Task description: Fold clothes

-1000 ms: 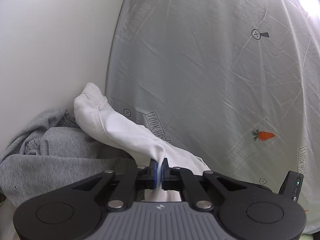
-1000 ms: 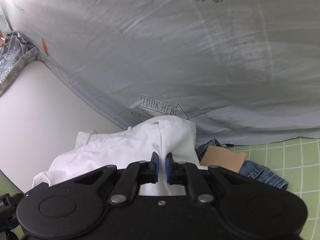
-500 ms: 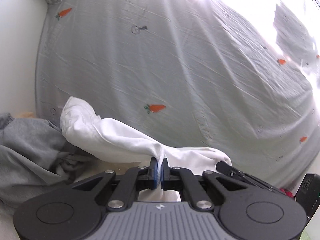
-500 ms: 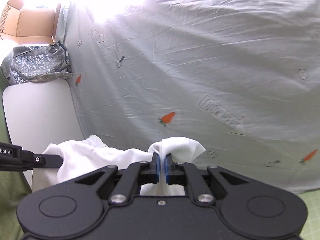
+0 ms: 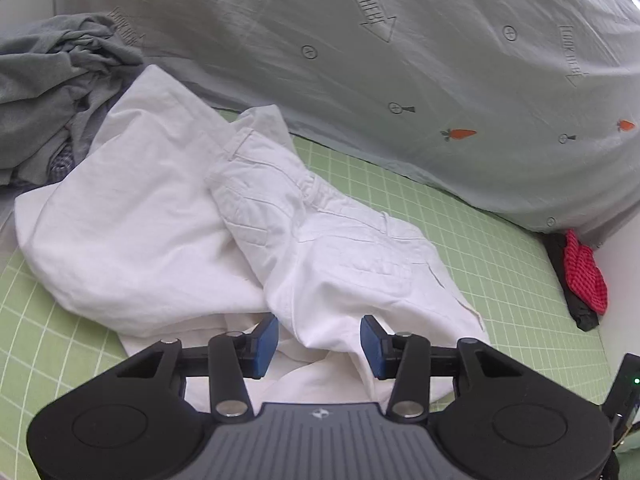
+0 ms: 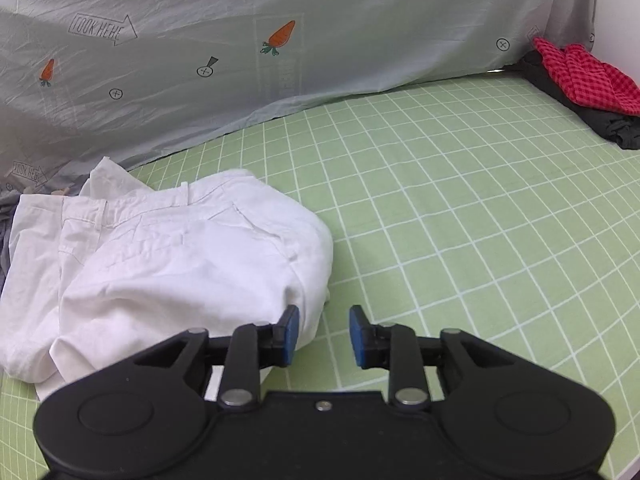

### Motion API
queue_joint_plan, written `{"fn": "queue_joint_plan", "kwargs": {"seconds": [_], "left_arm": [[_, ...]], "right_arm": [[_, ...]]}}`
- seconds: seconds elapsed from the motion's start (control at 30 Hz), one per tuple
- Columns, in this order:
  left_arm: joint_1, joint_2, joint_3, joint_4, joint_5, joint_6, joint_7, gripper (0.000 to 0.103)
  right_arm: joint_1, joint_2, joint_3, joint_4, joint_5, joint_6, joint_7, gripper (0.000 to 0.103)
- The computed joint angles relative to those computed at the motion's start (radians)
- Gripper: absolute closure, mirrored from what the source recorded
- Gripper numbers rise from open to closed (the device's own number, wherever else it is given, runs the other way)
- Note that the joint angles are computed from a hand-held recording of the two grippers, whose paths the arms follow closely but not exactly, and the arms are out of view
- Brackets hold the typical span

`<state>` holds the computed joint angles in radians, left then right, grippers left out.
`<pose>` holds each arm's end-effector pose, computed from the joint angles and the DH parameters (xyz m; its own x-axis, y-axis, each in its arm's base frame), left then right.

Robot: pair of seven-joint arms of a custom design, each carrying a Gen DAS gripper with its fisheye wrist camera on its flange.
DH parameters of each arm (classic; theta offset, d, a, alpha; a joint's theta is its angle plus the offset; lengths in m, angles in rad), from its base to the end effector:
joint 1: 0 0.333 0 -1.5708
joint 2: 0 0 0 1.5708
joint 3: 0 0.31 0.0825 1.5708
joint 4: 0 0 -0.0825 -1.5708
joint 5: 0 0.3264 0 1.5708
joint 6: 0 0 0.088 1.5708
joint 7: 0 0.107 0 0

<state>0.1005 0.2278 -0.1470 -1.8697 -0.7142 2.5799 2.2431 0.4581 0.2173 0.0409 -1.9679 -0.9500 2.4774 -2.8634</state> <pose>0.5993 -0.0097 0.4669 -0.2694 -0.9165 0.2957 -0.8140 0.0526 -0.5786 0.5050 0.2768 0.4190 -0.5446 -0.8133 -0.2049 -0.5647 0.5362 -0.6274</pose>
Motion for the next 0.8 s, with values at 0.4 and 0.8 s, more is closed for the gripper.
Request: {"fn": "queue_joint_plan", "kwargs": {"seconds": [0.4,0.8], "left_arm": [[-0.084,0.043,0.096,-0.017,0.385,0.12,-0.534,0.032],[-0.08,0.326,0.159,0.339,0.615,-0.05,-0.839,0.027]], "right_arm": [[-0.105,0.036,-0.034,0.01,0.086,0.266,-0.16,0.023],[-0.219,0.37,0.01,0.381,0.519,0.259,-0.618,0.018]]}}
